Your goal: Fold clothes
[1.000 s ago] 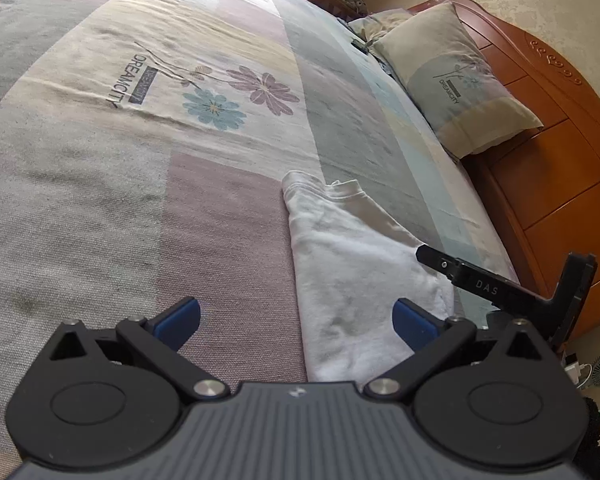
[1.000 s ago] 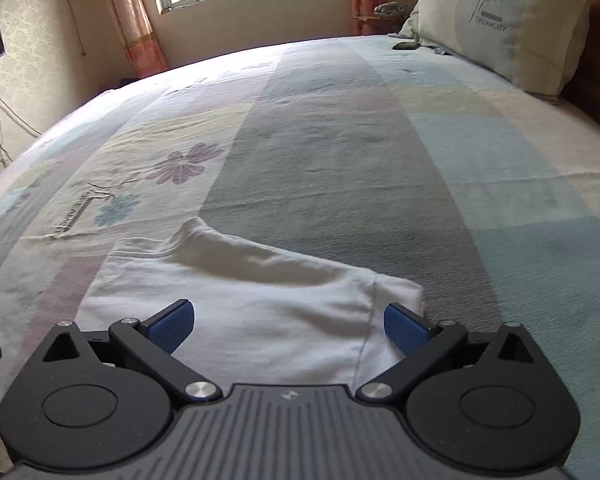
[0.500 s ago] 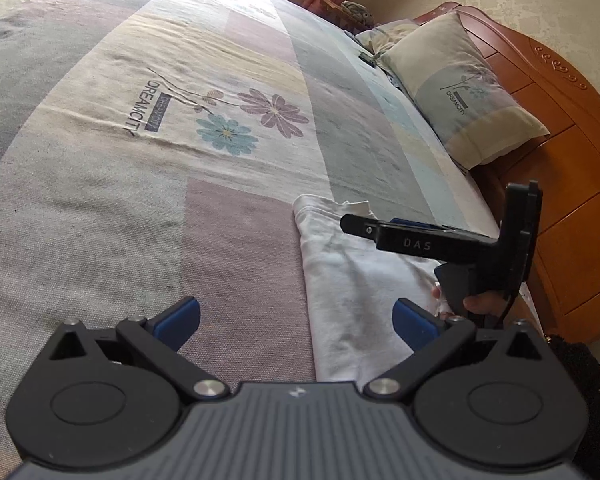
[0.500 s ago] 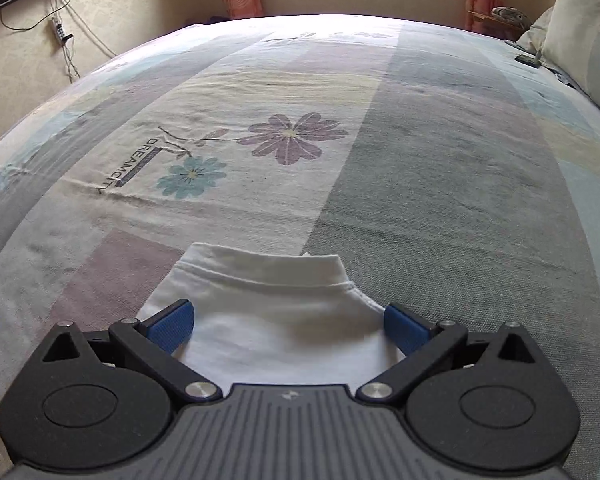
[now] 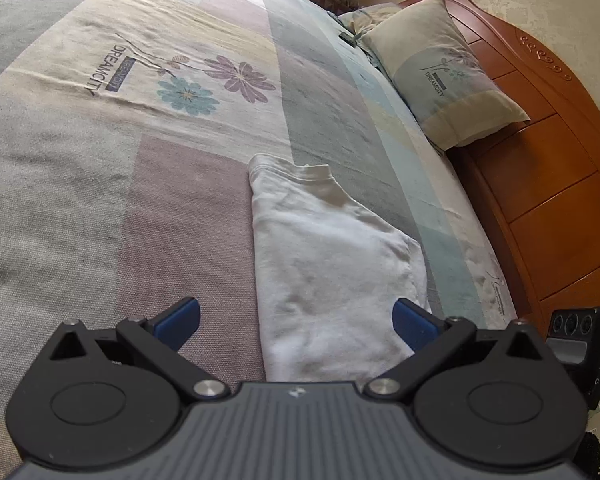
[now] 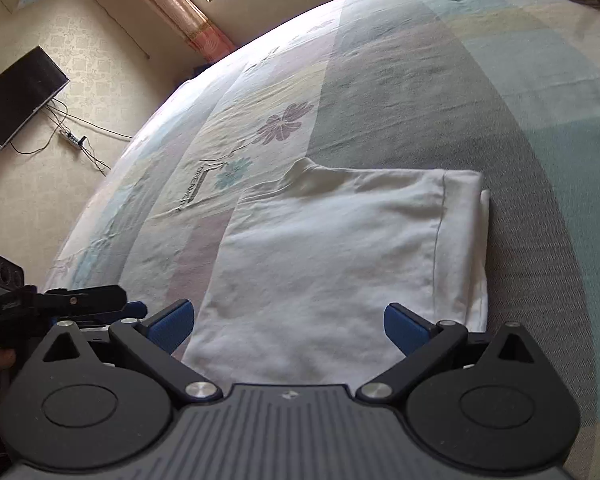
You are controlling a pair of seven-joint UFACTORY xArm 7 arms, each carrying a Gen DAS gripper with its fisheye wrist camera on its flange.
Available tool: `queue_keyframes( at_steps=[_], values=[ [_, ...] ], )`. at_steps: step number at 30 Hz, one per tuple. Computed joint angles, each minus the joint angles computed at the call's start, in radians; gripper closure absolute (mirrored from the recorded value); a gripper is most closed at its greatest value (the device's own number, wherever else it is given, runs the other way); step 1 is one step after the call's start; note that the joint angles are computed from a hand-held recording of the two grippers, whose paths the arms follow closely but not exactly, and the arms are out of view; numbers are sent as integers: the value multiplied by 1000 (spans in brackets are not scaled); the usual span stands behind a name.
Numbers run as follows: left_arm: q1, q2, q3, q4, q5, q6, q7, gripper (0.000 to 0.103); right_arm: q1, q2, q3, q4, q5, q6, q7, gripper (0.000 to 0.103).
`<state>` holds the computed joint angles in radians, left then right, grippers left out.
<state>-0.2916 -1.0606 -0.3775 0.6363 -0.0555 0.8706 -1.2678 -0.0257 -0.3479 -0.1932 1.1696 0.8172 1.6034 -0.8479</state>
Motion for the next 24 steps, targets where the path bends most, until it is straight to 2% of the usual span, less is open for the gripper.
queue_keyframes(
  at_steps=[2, 5, 10, 13, 16, 20, 24],
  values=[
    [-3, 4, -8, 15, -2, 23, -6, 1, 0, -42, -9, -29, -19, 45, -23, 0],
    [-9, -6, -23, 32, -1, 49, -16, 1, 6, -126, 3, -87, -63, 37, -52, 0],
    [-2, -56, -45, 46, 3, 108, -51, 1, 45, -177, -36, -131, -19, 141, -8, 0],
    [8, -84, -54, 53, 10, 134, -64, 1, 76, -218, -22, -163, -9, 204, -13, 0],
    [16, -109, -62, 61, 14, 155, -71, 1, 102, -283, 17, -208, -22, 195, -33, 0],
    [24, -138, -68, 65, 13, 186, -77, 1, 136, -363, 68, -270, -107, 154, -67, 0],
    [36, -155, -66, 62, 10, 193, -77, 1, 170, -380, 52, -267, -150, 165, -71, 0]
  ],
)
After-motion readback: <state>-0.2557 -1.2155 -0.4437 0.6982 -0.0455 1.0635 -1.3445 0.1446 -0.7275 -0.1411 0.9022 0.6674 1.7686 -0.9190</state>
